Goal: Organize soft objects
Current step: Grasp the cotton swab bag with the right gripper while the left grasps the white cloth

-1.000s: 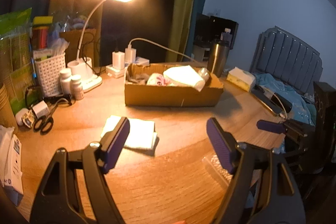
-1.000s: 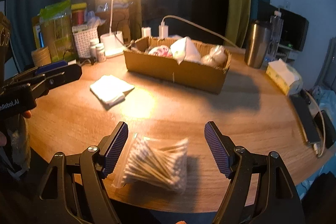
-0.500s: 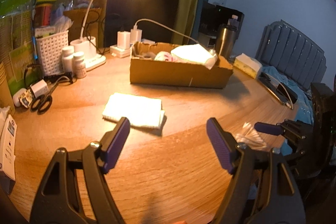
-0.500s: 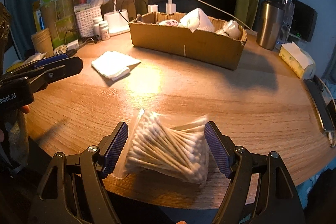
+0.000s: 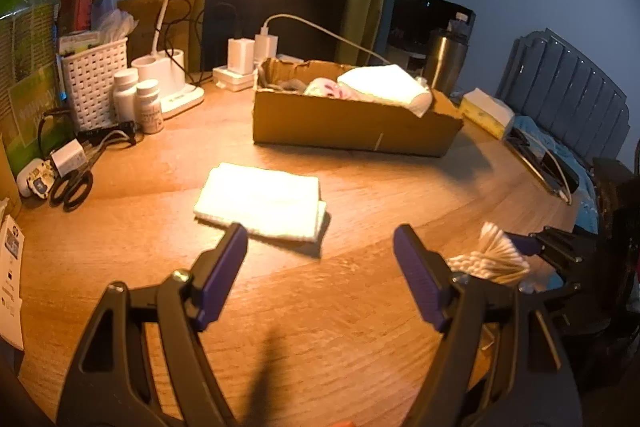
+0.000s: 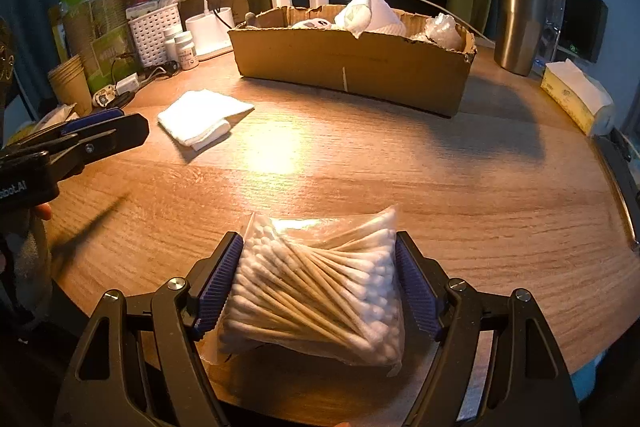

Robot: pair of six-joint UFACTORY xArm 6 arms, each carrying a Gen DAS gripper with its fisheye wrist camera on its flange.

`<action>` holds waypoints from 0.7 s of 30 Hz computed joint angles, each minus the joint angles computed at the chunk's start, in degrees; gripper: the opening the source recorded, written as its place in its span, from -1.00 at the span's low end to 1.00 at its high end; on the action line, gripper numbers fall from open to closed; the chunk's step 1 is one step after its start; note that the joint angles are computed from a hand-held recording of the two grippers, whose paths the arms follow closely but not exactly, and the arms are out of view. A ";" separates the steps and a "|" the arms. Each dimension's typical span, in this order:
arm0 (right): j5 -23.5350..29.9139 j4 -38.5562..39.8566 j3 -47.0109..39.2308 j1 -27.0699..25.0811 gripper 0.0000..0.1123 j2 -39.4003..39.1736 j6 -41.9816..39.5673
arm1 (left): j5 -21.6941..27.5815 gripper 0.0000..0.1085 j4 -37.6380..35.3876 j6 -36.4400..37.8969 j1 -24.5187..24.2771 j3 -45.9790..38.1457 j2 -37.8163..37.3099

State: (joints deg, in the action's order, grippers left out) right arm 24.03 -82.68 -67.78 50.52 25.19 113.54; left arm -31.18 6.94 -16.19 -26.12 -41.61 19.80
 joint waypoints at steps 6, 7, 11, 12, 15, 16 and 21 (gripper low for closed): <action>-0.88 -0.07 -0.76 -0.91 0.31 0.52 -2.02 | 2.78 0.41 -1.49 0.79 -0.17 -2.56 1.25; -0.95 0.16 -1.01 -1.05 0.30 0.67 -2.54 | 3.34 0.41 -1.68 0.82 -0.15 -3.08 1.52; -1.64 0.57 -1.82 -2.08 0.30 1.19 -3.82 | 5.62 0.41 -3.34 2.31 -0.18 -5.07 2.42; -1.83 0.79 -2.05 -2.38 0.30 1.32 -4.19 | 6.08 0.41 -3.93 2.79 -0.17 -5.58 2.64; -2.35 1.72 -2.76 -3.42 0.29 1.59 -5.64 | 7.55 0.41 -5.92 4.32 -0.19 -7.28 3.35; -2.41 1.64 -2.87 -3.66 0.29 1.57 -5.71 | 7.98 0.41 -6.35 4.65 -0.11 -7.91 3.63; -2.78 0.97 -3.61 -5.17 0.29 1.34 -5.60 | 11.62 0.41 -10.89 9.04 -0.29 -11.63 5.12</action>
State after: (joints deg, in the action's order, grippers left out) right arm 21.25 -81.72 -71.39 45.35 26.53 107.94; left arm -19.56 -3.95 -7.15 -26.42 -53.24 24.92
